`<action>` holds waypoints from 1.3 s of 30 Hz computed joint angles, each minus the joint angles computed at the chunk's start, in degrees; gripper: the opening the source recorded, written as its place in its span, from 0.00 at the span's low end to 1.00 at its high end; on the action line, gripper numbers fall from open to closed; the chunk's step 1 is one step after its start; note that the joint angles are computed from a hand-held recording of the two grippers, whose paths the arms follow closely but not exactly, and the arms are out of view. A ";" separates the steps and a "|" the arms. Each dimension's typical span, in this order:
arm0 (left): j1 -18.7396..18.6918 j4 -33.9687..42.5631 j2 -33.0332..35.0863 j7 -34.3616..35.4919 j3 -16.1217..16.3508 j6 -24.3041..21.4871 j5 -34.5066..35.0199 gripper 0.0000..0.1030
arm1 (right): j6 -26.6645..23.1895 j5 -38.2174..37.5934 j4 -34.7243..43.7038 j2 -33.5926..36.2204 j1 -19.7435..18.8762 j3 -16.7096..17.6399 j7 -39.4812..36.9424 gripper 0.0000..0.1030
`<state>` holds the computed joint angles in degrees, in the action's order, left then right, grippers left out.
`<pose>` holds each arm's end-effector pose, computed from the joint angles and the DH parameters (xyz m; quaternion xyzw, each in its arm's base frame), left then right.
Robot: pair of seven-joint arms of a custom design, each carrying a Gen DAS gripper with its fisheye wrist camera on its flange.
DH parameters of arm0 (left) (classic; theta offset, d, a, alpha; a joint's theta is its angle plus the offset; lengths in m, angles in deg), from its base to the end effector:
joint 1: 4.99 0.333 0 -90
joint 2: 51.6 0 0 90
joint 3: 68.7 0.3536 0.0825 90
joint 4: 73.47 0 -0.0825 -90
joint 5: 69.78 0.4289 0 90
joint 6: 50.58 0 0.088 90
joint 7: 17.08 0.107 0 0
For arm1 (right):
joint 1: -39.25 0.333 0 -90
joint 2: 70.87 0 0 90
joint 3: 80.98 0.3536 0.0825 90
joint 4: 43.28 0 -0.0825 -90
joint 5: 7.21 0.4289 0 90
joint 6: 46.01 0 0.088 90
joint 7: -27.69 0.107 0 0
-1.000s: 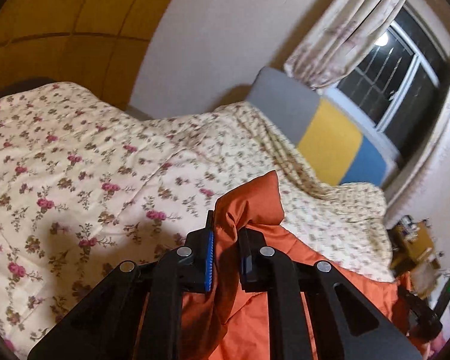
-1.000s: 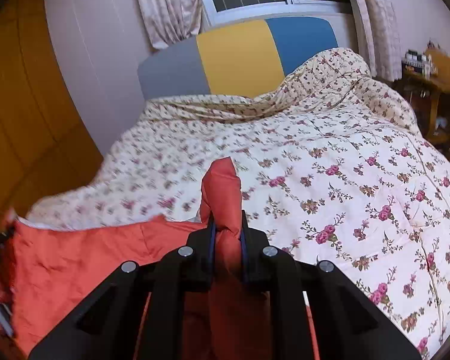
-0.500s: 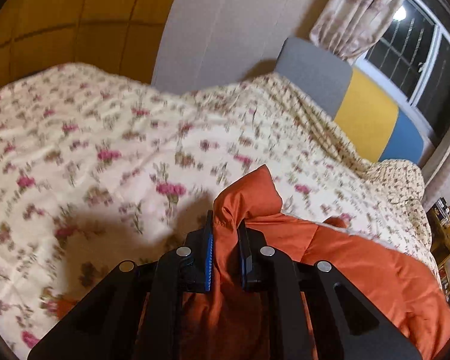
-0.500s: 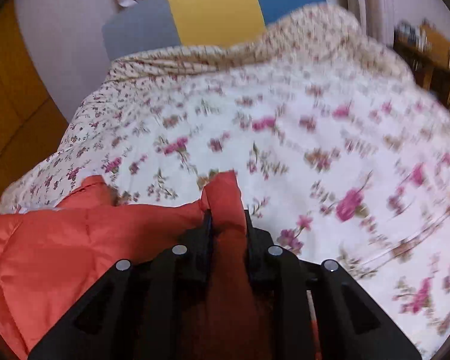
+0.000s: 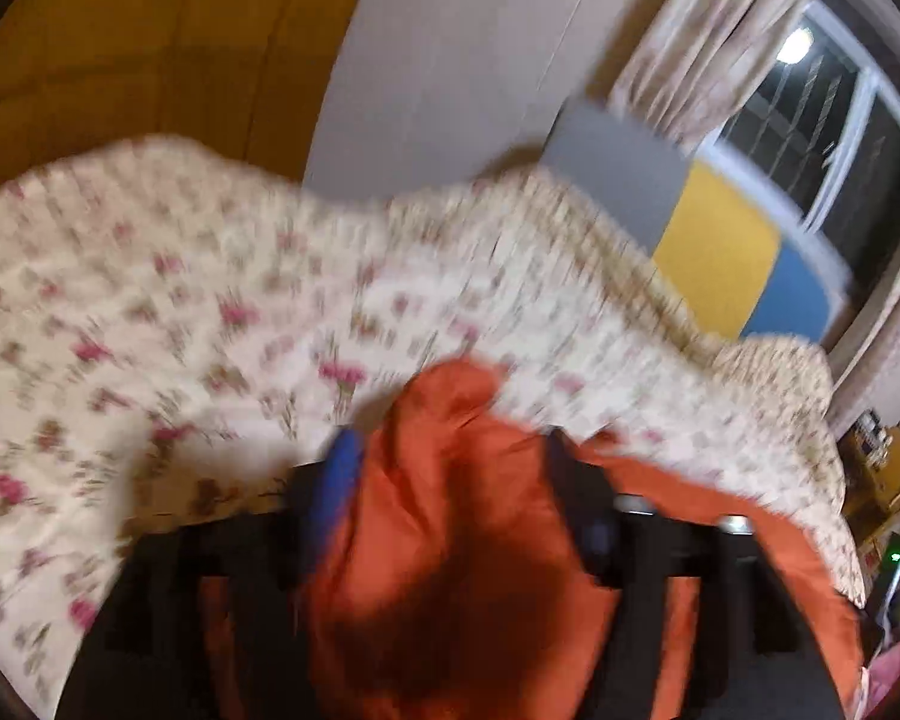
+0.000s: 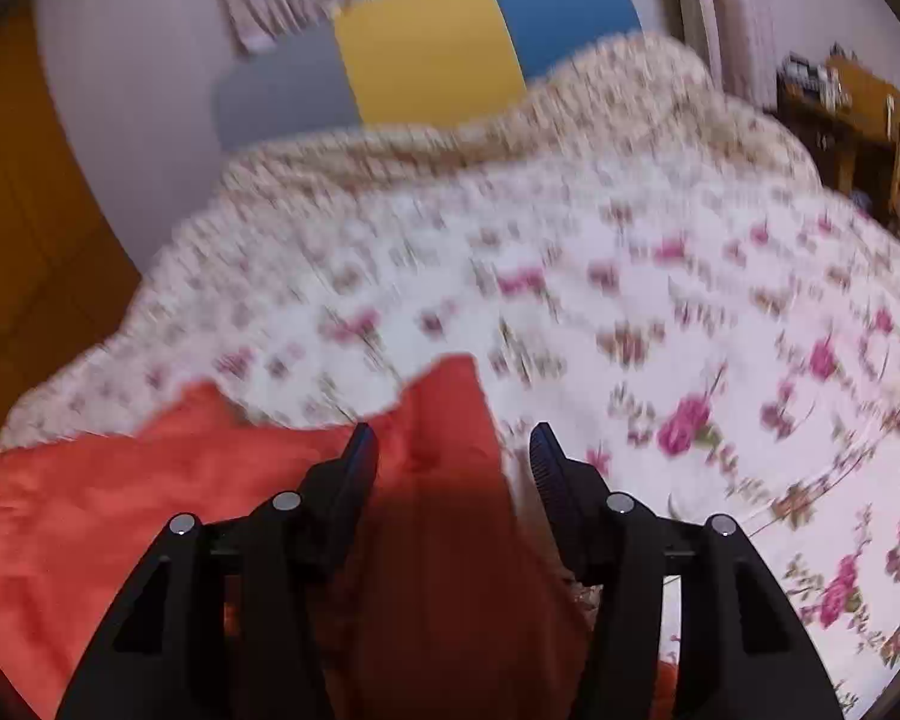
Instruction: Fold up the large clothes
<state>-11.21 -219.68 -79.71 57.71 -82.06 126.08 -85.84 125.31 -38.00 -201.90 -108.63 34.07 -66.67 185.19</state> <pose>0.4381 -0.1458 0.5668 -0.6657 0.5664 -0.4398 0.2065 0.3862 0.1035 0.4917 -0.4573 0.7723 -0.2650 0.3524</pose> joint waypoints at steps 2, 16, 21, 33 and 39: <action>-2.78 -2.91 -4.44 1.48 0.43 3.27 -0.15 0.75 | 3.70 -2.17 -2.04 -5.37 -3.70 3.60 2.16 0.55; -4.20 2.75 -1.43 9.20 -6.97 -11.13 7.83 0.75 | -4.57 1.96 5.38 1.52 15.10 -1.40 -16.53 0.34; -3.38 5.96 5.80 7.40 -6.16 -9.87 9.92 0.76 | -2.08 3.72 8.66 9.42 14.73 -3.44 -16.22 0.34; -4.65 9.05 8.67 7.08 -4.62 -15.05 10.90 0.81 | -0.39 4.85 9.35 12.39 16.42 -6.56 -18.65 0.48; -1.48 11.03 7.69 5.48 -5.79 -13.91 17.32 0.89 | -1.85 7.27 7.06 5.03 12.16 -5.15 -17.53 0.53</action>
<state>-12.69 -208.65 -72.02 63.19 -87.85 112.18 -68.52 123.45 -30.73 -194.85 -103.61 46.23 -71.82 167.66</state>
